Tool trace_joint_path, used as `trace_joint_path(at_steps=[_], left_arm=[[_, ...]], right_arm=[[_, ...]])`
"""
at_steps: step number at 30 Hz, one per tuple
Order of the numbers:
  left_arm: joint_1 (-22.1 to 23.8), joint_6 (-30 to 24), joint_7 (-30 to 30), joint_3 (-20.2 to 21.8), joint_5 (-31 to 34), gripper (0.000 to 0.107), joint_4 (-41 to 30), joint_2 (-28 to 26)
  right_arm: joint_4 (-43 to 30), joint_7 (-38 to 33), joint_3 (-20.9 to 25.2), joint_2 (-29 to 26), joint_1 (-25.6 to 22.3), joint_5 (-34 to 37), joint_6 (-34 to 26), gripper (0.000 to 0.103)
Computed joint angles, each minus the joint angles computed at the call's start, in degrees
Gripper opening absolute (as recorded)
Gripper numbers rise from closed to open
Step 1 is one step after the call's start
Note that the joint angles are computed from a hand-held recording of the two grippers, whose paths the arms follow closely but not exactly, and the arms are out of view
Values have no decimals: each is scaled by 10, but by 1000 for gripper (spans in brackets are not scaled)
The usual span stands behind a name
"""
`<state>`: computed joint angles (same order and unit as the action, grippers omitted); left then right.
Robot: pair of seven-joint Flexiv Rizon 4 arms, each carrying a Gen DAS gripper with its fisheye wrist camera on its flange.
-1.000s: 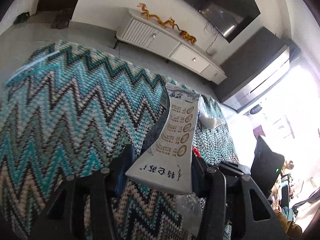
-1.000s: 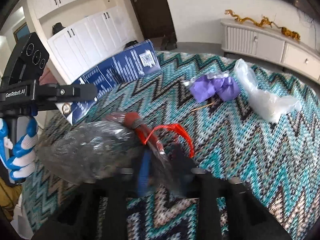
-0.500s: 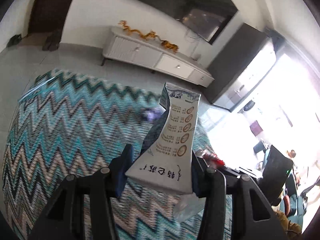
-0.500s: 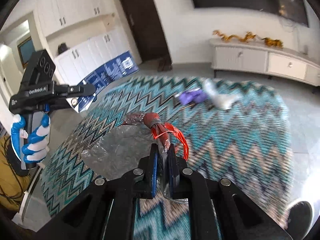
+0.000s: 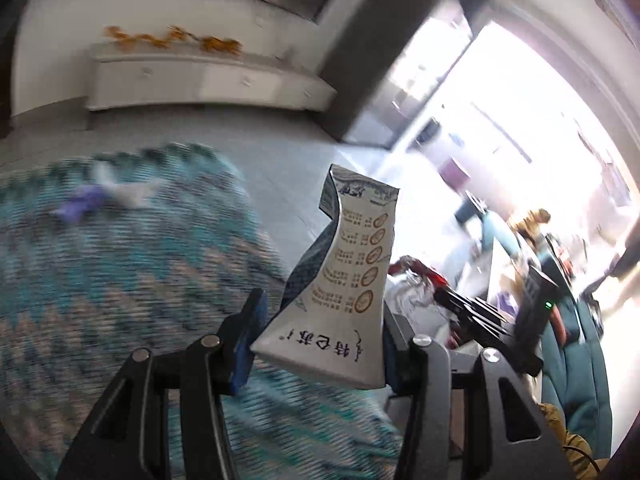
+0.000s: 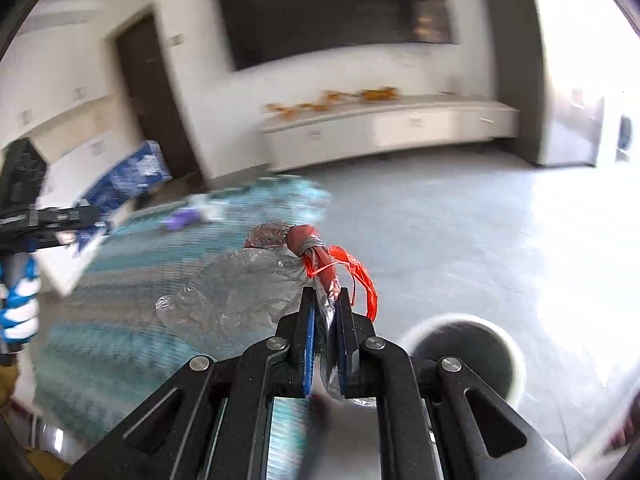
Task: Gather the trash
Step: 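Carry the carton and clear plastic over the bin and open both tools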
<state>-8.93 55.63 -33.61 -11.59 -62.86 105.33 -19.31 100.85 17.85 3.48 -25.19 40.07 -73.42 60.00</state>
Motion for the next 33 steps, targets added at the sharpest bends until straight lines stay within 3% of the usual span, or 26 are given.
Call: trace_joint_path(at_steps=[3, 10, 19, 31, 33], left_arm=[[-30, -7, -45, -15, 55, 48, -37, -38], [-77, -32, -157, -36, 192, 48, -139, -146], [-136, -107, -329, -13, 356, 48, -344, -300], [-163, -198, -434, -4, 416, 49, -530, -430], [-163, -202, -443, -7, 414, 51, -537, -437]], right_arm=[[82, 42, 8, 49, -17, 7, -44, 9], [177, 120, 31, 81, -78, 11, -40, 9], [167, 160, -5, 0, -127, -20, 70, 11], [121, 233, -72, -101, -138, -83, 199, 14], [121, 263, -76, -105, -142, -110, 207, 32]])
